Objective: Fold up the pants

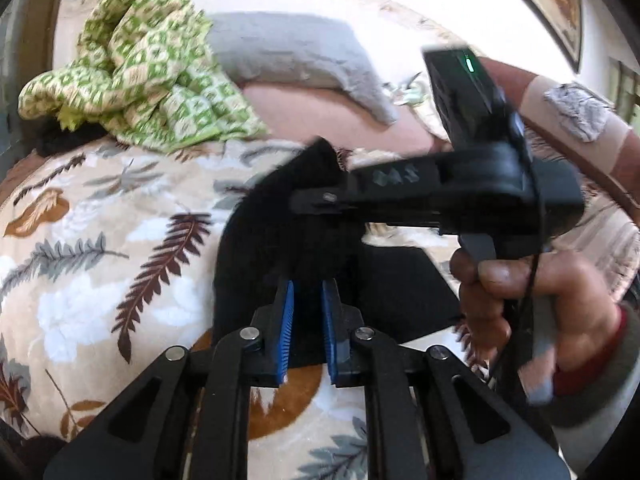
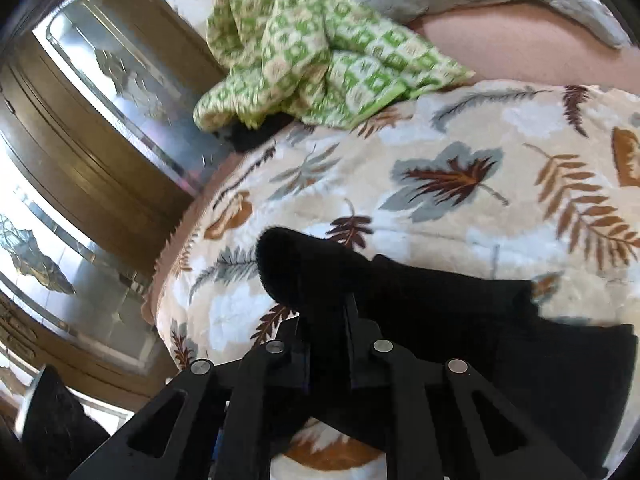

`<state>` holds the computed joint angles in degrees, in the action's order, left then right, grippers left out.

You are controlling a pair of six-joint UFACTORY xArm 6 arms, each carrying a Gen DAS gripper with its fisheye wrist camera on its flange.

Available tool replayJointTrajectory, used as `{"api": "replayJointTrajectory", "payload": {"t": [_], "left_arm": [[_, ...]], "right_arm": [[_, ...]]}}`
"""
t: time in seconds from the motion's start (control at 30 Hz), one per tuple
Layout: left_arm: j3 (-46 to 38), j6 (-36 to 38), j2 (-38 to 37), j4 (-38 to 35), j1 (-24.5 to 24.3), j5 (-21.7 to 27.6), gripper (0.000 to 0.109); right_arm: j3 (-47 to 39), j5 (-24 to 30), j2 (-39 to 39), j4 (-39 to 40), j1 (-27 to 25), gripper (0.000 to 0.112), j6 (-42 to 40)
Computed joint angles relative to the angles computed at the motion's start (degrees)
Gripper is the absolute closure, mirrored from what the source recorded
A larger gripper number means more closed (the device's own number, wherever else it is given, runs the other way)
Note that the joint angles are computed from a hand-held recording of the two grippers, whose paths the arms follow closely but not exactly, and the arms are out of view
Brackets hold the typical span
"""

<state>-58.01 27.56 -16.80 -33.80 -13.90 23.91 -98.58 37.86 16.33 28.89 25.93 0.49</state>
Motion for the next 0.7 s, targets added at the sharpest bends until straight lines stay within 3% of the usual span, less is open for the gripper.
{"api": "replayJointTrajectory", "payload": {"t": [0.13,0.3,0.47,0.57,0.63,0.7], "left_arm": [[-0.7,2.0,-0.7,0.4,0.4,0.0,0.096],[-4.8,-3.7,4.4,5.3,0.0,2.1,0.096],[-7.6,-7.5,9.5,10.6,-2.7,2.2,0.096],[-9.7,-10.3,12.3,14.2,-3.5,5.0,0.096],[-11.0,-11.1,13.7,14.5,-3.7,7.3,0.096],[-11.7,-11.0,13.9,14.2,-3.8,8.2,0.096]], "right_arm": [[9.6,-4.9,-8.2,1.8,-2.5,0.103,-2.0],[20.9,-7.0,-16.7,-2.2,-7.5,0.103,2.0],[24.2,-5.5,-15.9,-7.2,-10.8,0.102,7.3],[24.7,-4.5,-13.8,-6.8,-11.9,0.094,9.0],[26.7,-6.8,-14.1,-1.8,-12.3,0.093,7.4],[28.0,-8.0,-15.5,-1.0,-12.6,0.085,7.2]]}}
